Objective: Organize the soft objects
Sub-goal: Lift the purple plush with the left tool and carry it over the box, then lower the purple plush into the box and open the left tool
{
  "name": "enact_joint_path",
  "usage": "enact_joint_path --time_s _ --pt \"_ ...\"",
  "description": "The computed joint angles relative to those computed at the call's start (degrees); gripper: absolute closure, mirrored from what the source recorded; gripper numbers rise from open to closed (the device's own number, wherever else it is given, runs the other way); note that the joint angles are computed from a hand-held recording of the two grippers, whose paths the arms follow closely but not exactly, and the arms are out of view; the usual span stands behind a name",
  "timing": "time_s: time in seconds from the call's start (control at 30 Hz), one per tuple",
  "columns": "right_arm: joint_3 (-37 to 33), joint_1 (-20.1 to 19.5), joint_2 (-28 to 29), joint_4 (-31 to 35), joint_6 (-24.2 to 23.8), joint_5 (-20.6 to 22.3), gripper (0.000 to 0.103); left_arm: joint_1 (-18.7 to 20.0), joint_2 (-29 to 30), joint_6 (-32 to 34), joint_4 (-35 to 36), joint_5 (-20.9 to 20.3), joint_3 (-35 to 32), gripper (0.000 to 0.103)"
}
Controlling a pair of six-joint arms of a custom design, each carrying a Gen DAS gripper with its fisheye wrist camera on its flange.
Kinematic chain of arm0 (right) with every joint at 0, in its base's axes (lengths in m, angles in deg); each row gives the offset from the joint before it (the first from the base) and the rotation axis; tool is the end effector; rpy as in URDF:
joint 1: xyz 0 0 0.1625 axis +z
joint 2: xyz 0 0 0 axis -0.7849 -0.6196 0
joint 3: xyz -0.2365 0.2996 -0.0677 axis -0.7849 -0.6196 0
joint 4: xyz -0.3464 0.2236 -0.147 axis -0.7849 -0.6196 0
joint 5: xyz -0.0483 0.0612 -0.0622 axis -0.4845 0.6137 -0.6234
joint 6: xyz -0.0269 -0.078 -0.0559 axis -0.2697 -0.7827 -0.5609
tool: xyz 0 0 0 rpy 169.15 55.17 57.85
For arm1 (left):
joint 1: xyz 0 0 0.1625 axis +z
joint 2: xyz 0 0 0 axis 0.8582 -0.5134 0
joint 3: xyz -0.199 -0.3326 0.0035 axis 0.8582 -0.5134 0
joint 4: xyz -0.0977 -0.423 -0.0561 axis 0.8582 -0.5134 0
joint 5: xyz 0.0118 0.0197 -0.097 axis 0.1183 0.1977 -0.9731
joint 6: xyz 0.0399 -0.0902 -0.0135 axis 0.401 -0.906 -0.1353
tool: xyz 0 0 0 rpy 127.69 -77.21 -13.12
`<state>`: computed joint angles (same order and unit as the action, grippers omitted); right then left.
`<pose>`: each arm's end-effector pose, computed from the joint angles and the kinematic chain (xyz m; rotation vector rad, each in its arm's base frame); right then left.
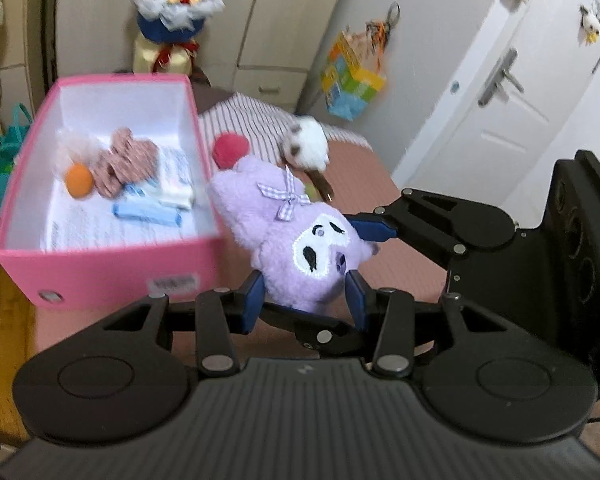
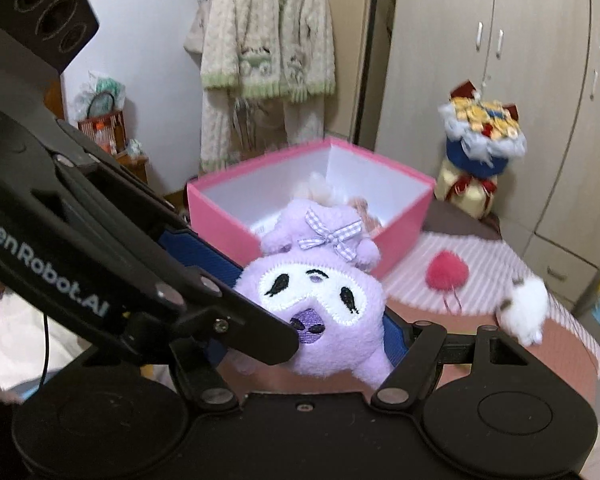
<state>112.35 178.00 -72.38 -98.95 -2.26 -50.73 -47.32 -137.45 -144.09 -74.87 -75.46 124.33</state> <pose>0.4017 -0.3411 0.0845 1.8784 -2.2885 0.5210 -0.1593 -0.2479 0.3738 0.2247 2.4804 -1.0640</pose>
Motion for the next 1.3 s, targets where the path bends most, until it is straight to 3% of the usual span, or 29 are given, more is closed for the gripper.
enact_joint_path --time_s 0.17,0.3,0.67,0.83,1.1,1.3 --pt "-4.3 1.3 5.5 -4.7 -2.5 2.1 0.024 0.9 -2.8 1.0 2.6 4.5 -1.1 0.057" --pt "-8.4 2.2 10.6 -5.7 -3.9 2.5 0.024 4.9 -4.8 3.4 0.5 7.0 -1.1 0.057" --pt "-20.4 1.9 22.0 0.7 -3.9 6.2 0.024 17.8 -6.0 13.7 -10.8 11.4 0.3 0.057" --pt "-25.0 1.5 25.8 5.9 -1.1 6.3 0.024 23.7 -5.1 19.3 -19.2 10.3 1.2 0.057" --pt "-30.6 2.1 29.2 12.6 -1.8 4.5 0.022 31.1 -3.2 27.4 -32.2 6.0 1.8 0.057" --pt "-30.5 2.9 29.1 12.7 -1.4 0.6 0.018 29.4 -5.0 23.4 -28.9 7.3 2.1 0.051"
